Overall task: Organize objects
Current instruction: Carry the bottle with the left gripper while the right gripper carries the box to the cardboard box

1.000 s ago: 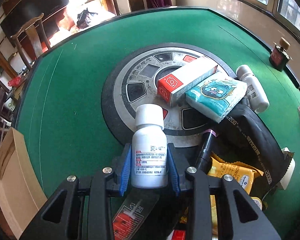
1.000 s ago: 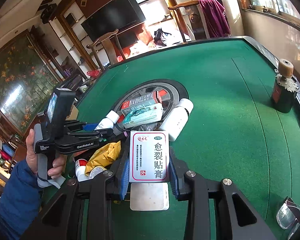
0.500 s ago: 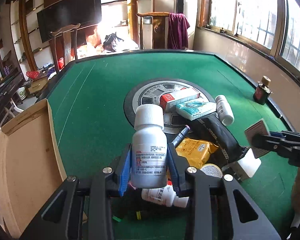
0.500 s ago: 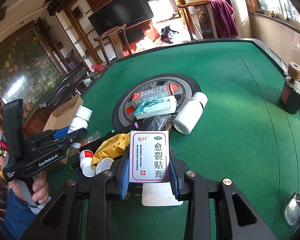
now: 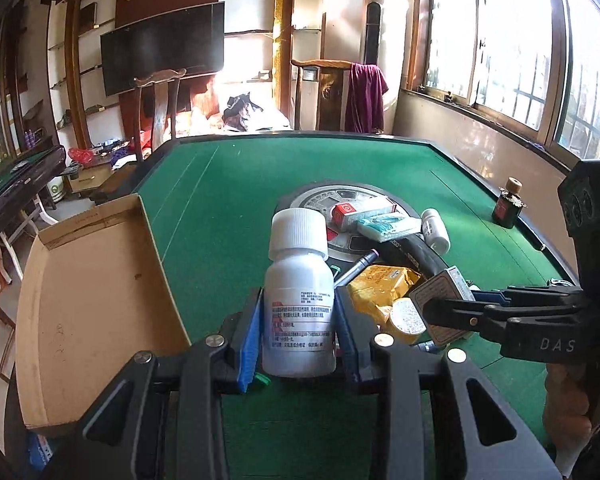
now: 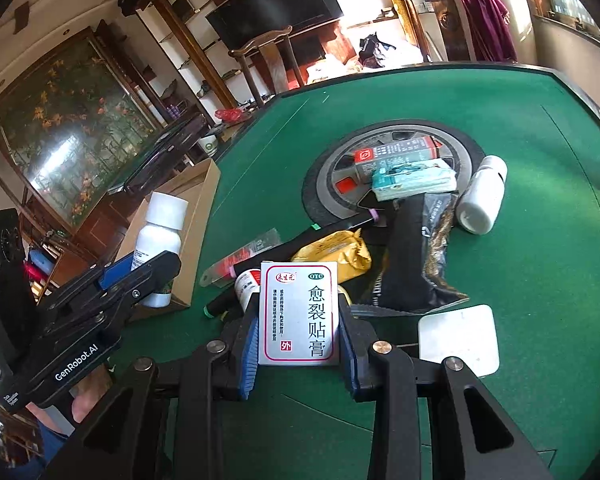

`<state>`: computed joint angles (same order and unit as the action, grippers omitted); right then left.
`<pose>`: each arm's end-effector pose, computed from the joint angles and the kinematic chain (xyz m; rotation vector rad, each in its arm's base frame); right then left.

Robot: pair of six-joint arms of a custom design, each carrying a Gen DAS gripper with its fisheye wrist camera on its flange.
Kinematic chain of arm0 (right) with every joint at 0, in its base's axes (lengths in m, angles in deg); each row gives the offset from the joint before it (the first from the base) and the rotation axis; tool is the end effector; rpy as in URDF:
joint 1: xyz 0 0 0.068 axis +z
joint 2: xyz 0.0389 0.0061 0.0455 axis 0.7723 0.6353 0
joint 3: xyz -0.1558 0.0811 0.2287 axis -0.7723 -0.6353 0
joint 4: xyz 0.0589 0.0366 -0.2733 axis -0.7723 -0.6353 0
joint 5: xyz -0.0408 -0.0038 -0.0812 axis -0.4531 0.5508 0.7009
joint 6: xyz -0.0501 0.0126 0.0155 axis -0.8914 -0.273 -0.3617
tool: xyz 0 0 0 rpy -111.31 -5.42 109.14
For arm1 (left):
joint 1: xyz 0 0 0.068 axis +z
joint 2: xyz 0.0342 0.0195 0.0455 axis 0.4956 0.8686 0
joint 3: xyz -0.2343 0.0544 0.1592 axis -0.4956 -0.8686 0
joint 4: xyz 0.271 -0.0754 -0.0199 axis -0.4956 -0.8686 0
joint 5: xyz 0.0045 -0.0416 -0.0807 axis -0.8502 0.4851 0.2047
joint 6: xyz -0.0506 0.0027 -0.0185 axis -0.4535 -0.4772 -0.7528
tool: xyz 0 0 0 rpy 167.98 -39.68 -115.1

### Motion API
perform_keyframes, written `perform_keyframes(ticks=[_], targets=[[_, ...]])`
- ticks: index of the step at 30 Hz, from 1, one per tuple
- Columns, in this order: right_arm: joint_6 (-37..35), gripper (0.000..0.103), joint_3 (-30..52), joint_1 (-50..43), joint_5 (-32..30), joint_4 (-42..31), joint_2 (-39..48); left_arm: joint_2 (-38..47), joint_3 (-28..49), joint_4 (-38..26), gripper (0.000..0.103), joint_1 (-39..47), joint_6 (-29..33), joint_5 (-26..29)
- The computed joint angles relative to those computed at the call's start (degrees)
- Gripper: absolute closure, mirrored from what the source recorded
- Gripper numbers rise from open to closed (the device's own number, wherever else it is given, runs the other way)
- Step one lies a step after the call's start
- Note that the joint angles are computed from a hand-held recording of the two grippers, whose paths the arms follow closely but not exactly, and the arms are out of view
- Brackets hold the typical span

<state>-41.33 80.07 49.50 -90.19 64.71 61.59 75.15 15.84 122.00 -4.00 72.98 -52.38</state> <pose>0.3053 0.0125 0.0265 -0.1748 2.3984 0.6604 0.2715 -0.1718 0.0638 0.2862 2.2228 -0.1942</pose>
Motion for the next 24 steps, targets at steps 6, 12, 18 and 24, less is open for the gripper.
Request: perform_keyframes(ticks=[6,12,18,24], targets=[[2.33,0.067,3.02,6.61,2.60,-2.52,-0.10,-4.08,-5.57,4.12,0.070,4.54,0.15,0.95],[4.24,0.067,7.10,13.64,6.24,-6.20,-1.39,-7.79,-9.23,5.43,0.070,12.10,0.60,2.75],[6.07,0.067,15.29,19.84,8.50,-12.44,0.49,-9.16,-8.78,3.64,0.070,20.51,3.56,5.27],[7.23,0.067,28.20,24.19,10.83,-21.71,6.47,-7.80,-3.91,-2.51,0.069,30.31,6.78,11.31]])
